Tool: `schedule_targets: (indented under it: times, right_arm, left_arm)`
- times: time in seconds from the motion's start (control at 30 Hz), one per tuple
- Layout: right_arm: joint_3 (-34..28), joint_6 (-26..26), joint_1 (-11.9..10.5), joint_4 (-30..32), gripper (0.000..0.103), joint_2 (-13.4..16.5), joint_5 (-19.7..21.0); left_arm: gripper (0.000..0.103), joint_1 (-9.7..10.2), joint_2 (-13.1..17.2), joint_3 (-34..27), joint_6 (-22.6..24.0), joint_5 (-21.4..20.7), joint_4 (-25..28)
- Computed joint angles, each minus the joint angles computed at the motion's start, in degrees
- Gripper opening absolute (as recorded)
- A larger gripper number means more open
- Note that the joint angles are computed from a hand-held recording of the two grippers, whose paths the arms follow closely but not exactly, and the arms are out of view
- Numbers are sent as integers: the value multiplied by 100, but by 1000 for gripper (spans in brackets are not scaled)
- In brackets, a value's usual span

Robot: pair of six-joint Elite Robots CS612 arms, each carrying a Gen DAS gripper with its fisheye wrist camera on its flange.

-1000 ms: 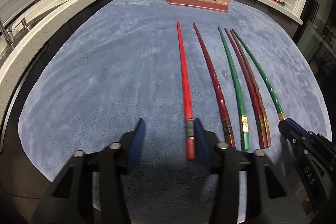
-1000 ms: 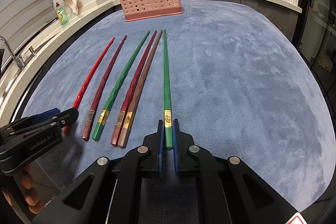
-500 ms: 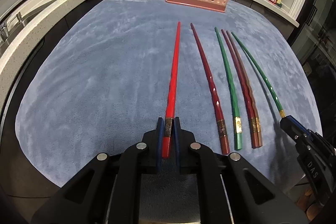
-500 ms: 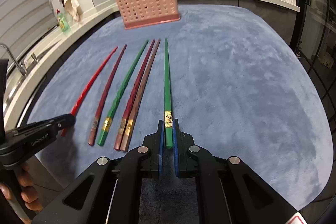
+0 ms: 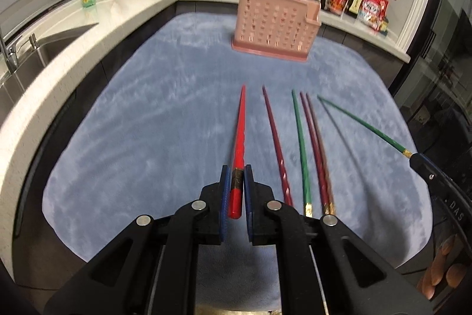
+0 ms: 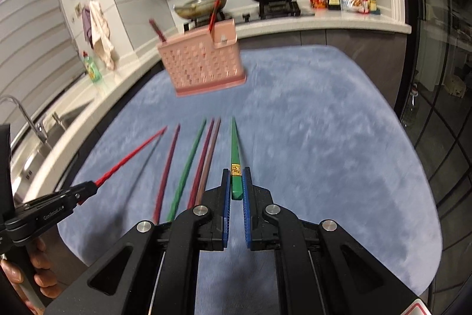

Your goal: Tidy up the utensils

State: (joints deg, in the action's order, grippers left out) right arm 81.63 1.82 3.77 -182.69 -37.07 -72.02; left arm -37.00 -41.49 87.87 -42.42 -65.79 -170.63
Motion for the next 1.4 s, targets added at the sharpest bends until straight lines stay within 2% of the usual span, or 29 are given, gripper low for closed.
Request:
schedule_targets:
  times: [0.2, 0.27, 0.47, 0.63, 0.73, 0.8, 0.87, 0.9, 1.1, 1.4]
  right_arm:
    - [-225, 143, -68, -251, 7, -17, 24]
    - [-323, 175, -82, -324, 7, -3, 28]
    - [-586, 317, -105, -469, 7, 51, 66]
    - [-710, 432, -114, -577, 7, 88, 70]
    - [-681, 430, -118, -582, 7, 73, 74]
    - [-633, 451, -120, -593, 7, 56, 92]
    - [-591, 487, -122, -633, 7, 35, 93]
    - [-567, 509, -119, -663, 7, 22, 91]
    - [-400, 631, -132, -779, 7, -95, 169]
    - [-193, 610, -109, -892, 7, -209, 170]
  left_arm:
    - [7, 56, -120, -39, 134, 124, -175]
    - [3, 70, -138, -95, 249, 220, -212]
    - [2, 114, -167, -268, 523, 529, -333]
    - [3, 187, -180, -299, 433, 518, -316]
    - [4, 194, -170, -207, 415, 356, -277]
    - [16, 188, -150, -146, 391, 221, -197]
    - [34, 169, -116, -68, 299, 98, -102]
    - [36, 161, -101, -34, 249, 31, -76]
    - [36, 132, 22, 57, 62, -515, 220]
    - [34, 121, 178, 46, -103, -809, 392]
